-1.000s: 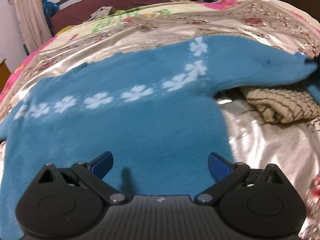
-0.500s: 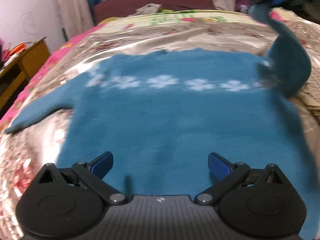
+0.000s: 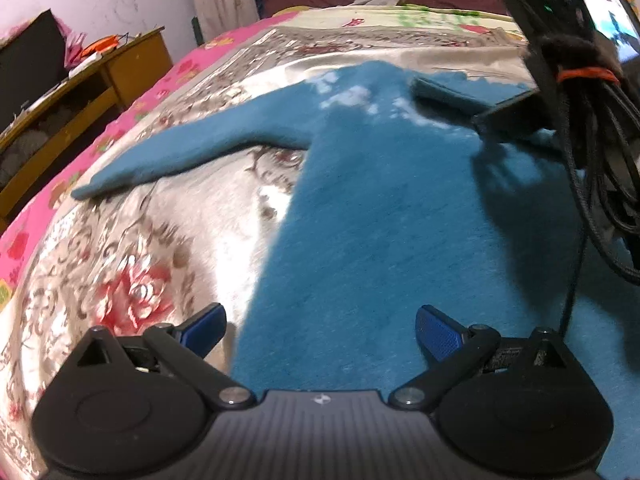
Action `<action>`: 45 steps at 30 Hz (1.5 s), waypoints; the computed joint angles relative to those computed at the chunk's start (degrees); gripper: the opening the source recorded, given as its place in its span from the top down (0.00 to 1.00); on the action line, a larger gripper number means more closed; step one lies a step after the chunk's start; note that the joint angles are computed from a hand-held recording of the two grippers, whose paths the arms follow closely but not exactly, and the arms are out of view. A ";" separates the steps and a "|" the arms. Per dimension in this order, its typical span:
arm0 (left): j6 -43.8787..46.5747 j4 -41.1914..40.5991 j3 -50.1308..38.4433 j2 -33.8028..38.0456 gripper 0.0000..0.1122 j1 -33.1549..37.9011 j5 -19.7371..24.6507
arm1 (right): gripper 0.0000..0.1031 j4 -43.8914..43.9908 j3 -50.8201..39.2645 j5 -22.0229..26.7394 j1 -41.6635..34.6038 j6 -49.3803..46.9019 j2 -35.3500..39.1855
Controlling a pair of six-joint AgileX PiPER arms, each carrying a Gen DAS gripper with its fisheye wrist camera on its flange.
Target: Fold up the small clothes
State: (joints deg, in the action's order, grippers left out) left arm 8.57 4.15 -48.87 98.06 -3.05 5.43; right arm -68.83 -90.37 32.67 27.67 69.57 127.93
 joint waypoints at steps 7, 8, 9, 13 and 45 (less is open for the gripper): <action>23.16 -23.37 -2.44 1.06 0.08 2.43 0.98 | 0.80 -1.80 -1.33 2.64 1.26 -0.65 1.14; 24.41 -24.68 -3.06 1.09 0.08 2.94 1.24 | 0.79 -2.21 -0.60 1.74 1.25 0.24 0.52; 24.34 -24.63 -3.96 1.32 0.08 3.47 1.34 | 0.78 -1.96 -0.13 1.08 1.28 0.35 0.04; 26.77 -28.43 -9.65 3.36 0.08 7.14 3.64 | 0.76 5.30 -2.58 1.63 1.17 -5.86 0.84; -21.07 -23.02 -83.85 47.26 0.57 24.64 36.56 | 0.60 1.33 4.45 -12.03 6.48 8.91 -5.70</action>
